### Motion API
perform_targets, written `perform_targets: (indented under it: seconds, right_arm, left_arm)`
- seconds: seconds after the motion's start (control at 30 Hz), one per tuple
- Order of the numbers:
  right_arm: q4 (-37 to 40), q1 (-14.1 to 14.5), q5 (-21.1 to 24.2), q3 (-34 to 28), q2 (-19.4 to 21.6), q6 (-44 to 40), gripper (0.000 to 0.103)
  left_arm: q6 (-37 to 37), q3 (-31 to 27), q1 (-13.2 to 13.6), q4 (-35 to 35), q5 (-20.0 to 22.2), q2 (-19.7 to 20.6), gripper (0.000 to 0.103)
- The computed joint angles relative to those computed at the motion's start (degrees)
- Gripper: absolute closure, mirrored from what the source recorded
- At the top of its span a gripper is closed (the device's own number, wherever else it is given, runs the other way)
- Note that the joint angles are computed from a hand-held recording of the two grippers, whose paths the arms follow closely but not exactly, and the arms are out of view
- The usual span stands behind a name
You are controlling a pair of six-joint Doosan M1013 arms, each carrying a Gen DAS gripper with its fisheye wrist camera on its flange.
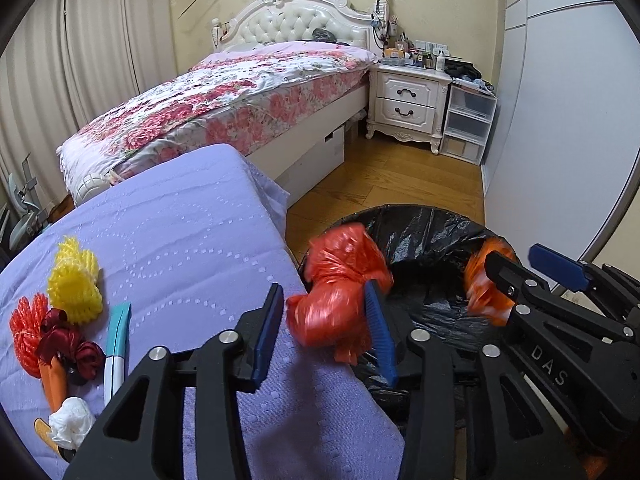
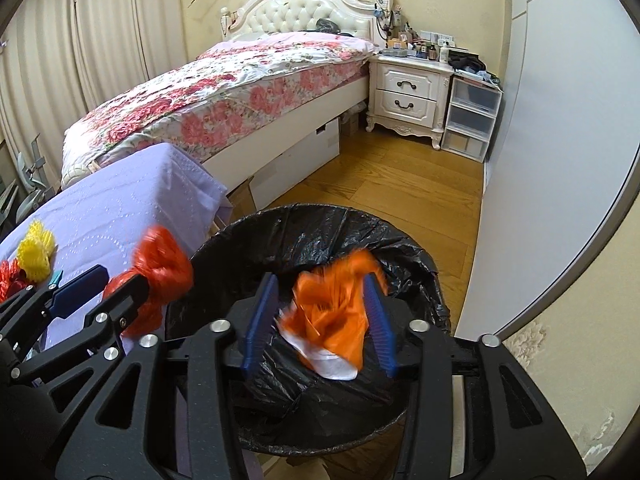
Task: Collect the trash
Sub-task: 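Carry both bags over the black bin and open both grippers to drop them, then move both grippers back over the remaining trash on the bed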
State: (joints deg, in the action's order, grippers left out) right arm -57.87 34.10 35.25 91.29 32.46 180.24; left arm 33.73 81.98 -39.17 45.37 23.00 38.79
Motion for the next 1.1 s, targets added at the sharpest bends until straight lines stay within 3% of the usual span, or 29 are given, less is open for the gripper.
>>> perform_targets:
  seconds: [0.4, 0.67, 1.1]
  right_arm:
    - [-2.3, 0.3, 1.5, 0.9, -0.9, 3.5, 0.045]
    - [-2.4, 1.1, 1.3, 1.5, -1.4, 3.8, 0.043]
    - [-0.3, 5.0, -0.6, 1.5, -1.8, 0.9, 0.042]
  left_arm:
    - [-5.4, 1.2, 0.3, 3.3, -0.3, -0.9, 0.033]
    - [-10.1, 4.1, 0.7, 6.2, 0.4, -3.1, 0.031]
    - [-20.5, 13.2, 1.1, 13.9, 2.7, -8.8, 0.031]
